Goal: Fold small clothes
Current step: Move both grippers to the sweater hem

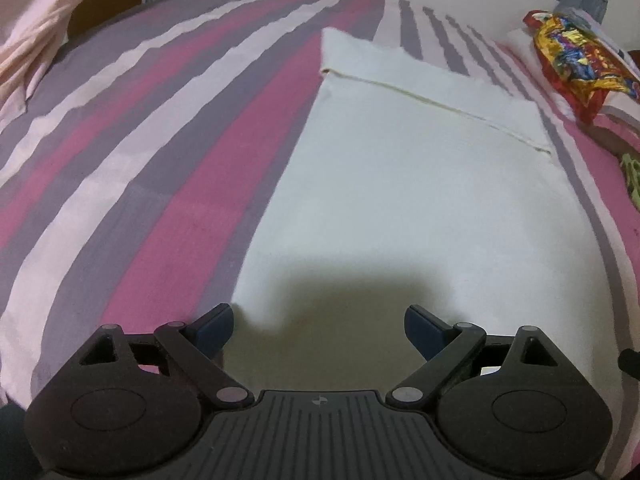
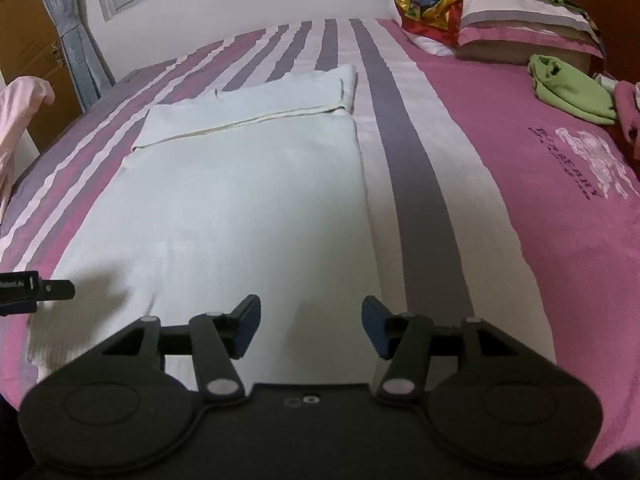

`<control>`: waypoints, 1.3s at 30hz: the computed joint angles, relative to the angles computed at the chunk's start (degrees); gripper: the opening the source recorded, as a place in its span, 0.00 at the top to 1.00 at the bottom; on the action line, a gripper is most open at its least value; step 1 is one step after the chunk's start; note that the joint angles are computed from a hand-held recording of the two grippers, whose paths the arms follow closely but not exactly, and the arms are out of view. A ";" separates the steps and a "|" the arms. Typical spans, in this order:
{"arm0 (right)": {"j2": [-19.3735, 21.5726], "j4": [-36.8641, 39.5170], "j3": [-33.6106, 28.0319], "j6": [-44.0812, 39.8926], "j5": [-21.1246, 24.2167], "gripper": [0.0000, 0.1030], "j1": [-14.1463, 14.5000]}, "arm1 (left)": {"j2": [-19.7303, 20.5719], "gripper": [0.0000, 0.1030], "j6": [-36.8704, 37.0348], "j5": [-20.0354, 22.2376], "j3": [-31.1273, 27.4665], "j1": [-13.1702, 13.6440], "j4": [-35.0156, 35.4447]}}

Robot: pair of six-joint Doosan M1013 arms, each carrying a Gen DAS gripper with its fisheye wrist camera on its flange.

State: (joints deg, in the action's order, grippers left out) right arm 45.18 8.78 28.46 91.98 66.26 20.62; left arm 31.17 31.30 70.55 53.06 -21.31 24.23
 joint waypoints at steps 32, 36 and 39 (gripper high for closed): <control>-0.70 -3.64 2.88 4.81 4.12 0.49 -0.02 | -2.46 0.11 -2.37 0.25 5.67 -0.48 1.18; 0.30 -4.47 1.38 5.09 5.76 0.48 0.25 | -3.30 0.11 -3.68 -1.31 6.92 -0.68 1.07; 0.68 -4.12 0.51 5.62 6.74 0.50 0.14 | -4.38 0.12 -5.04 -3.55 8.54 -0.46 0.18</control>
